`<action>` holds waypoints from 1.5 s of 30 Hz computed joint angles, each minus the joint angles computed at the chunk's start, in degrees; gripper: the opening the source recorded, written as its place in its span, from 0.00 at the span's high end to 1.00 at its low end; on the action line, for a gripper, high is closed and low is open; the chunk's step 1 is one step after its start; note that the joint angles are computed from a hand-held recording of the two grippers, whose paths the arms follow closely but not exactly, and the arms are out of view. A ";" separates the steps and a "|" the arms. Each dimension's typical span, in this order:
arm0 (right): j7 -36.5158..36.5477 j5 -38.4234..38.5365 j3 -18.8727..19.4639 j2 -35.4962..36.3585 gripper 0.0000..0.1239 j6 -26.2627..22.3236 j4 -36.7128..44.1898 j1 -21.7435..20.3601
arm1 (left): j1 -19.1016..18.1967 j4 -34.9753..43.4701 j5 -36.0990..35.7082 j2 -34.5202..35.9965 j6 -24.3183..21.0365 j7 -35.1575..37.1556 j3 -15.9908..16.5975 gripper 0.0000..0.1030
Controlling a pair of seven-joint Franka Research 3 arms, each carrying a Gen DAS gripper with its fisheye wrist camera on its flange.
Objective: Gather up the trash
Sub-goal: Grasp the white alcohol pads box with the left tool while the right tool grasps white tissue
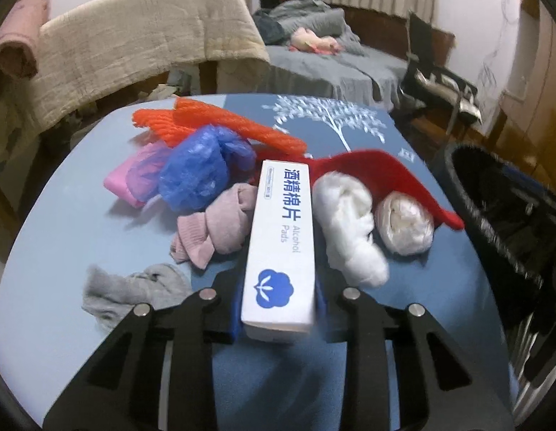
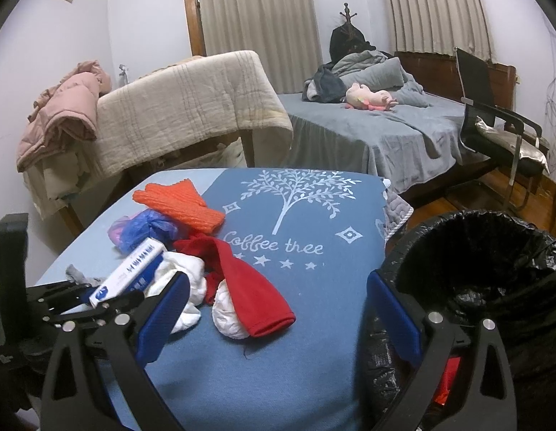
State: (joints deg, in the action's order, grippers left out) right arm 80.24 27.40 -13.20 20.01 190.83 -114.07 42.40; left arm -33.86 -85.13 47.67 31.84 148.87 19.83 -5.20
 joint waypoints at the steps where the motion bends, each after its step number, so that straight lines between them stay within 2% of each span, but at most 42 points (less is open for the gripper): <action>1: 0.00 -0.06 0.41 0.01 0.22 -0.04 0.04 -0.41 | -0.35 -0.08 0.60 -0.17 0.09 -1.00 0.46 0.72; 6: 0.55 -0.88 1.93 0.07 0.23 -0.77 0.37 -2.05 | -0.18 1.73 -0.29 0.96 -1.73 0.78 -0.32 0.71; 8: 0.88 -1.37 1.93 0.04 0.23 -0.86 0.32 -2.07 | 0.30 2.82 -2.02 1.88 -2.55 2.71 -0.96 0.68; 11: 1.42 -1.91 1.42 0.02 0.23 -1.20 0.31 -1.72 | 0.12 3.83 -3.10 2.75 -3.00 3.51 -0.66 0.70; 17: 2.90 -2.97 0.52 0.27 0.25 -1.70 0.72 -1.07 | -1.60 1.68 0.57 0.69 -1.01 -1.55 1.58 0.72; 23: 3.32 -5.18 5.45 0.89 0.29 -2.05 2.13 -5.28 | -1.55 -0.67 5.07 -2.55 -0.33 -5.58 1.61 0.72; 26: 3.28 -6.34 8.80 1.58 0.31 -2.20 3.34 -7.68 | -1.03 -2.22 6.34 -4.30 -1.44 -7.01 1.10 0.72; 35: 3.41 -9.25 14.53 5.09 0.37 -4.18 8.35 -10.22 | 1.97 -7.10 7.91 -8.14 -5.88 -9.06 -1.01 0.72; 40: 3.98 -10.88 14.27 7.63 0.43 -6.84 11.64 -9.14 | 2.96 -8.17 8.43 -8.82 -7.75 -9.09 -1.76 0.72; 45: 7.80 -13.23 10.43 10.81 0.47 -11.17 15.75 -5.89 | 3.88 -9.57 9.27 -9.60 -6.97 -10.52 -2.04 0.72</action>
State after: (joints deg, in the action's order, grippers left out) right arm 88.04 14.17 -2.77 30.82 179.66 -98.32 36.51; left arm -29.99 -94.71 56.95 22.25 141.89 9.31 -7.24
